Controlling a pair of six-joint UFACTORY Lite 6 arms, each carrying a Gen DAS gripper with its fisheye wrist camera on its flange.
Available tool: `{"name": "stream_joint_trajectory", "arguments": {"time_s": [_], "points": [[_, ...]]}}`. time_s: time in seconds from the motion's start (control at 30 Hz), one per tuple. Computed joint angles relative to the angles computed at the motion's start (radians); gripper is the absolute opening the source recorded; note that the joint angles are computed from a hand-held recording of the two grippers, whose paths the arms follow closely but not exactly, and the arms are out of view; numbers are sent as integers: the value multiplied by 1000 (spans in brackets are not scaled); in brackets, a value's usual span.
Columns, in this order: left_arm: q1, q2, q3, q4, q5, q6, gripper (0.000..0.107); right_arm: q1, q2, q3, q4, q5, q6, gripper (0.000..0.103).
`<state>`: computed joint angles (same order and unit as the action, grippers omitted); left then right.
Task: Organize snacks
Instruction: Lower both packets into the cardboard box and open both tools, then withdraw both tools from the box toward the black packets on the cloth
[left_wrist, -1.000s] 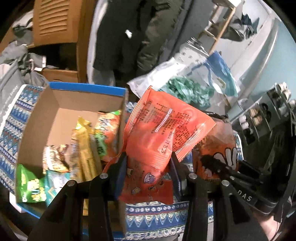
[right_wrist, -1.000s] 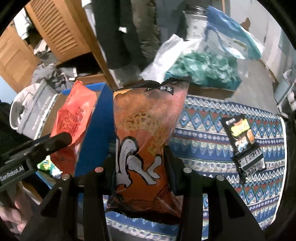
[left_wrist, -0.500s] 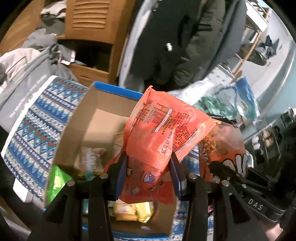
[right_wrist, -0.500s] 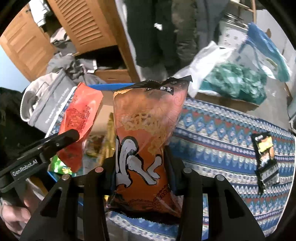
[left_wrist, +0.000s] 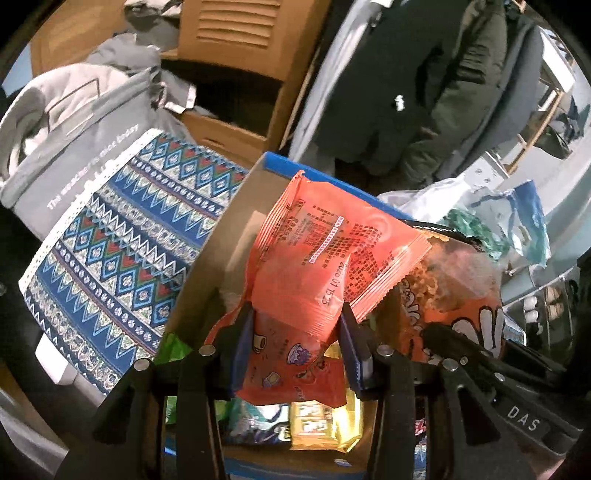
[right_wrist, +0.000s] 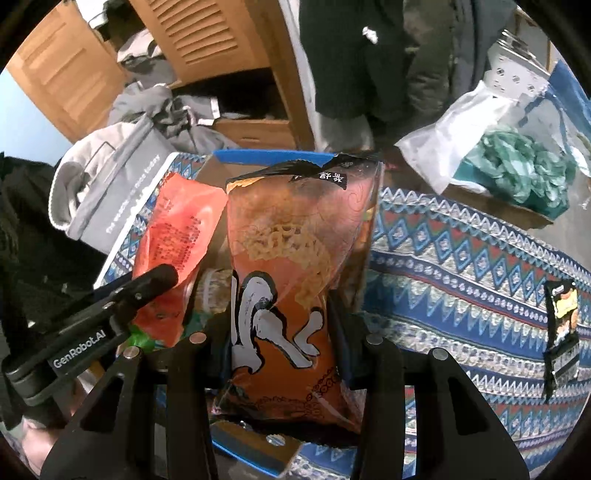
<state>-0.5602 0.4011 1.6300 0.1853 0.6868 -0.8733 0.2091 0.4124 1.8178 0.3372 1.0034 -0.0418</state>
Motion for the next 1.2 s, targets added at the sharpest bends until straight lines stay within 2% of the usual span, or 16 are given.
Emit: {"name": "stream_joint_trajectory", "arguments": {"time_s": [0.23,0.3,0.33,0.53,0.57,0.67,0.9,1.07,1.2], "points": [[15,-6,-18,0,13,-24,49,25,34,30,22,2,-10,47],[11,-5,-9,11,23,-28,51,27,24,32,13,-3,-7,54],[7,-3,0,19,33,-32,54,26,18,30,9,-7,-7,58],[-38,22,73,84,101,-56,65,6,-4,44,-21,2,-6,61],[-45,27,83,90,107,-58,66,0,-12,40,-29,1,-5,65],[-73,52,134,104,136,-55,66,-25,-38,21,-40,-3,-12,66],[-149,156,330,129,236,-36,68,-105,-114,-44,-44,2,-55,66],[-211,247,489,154,309,-21,71,-178,-179,-114,-40,-3,-106,71],[-253,379,703,141,397,14,71,-257,-221,-170,-24,0,-168,71]]}}
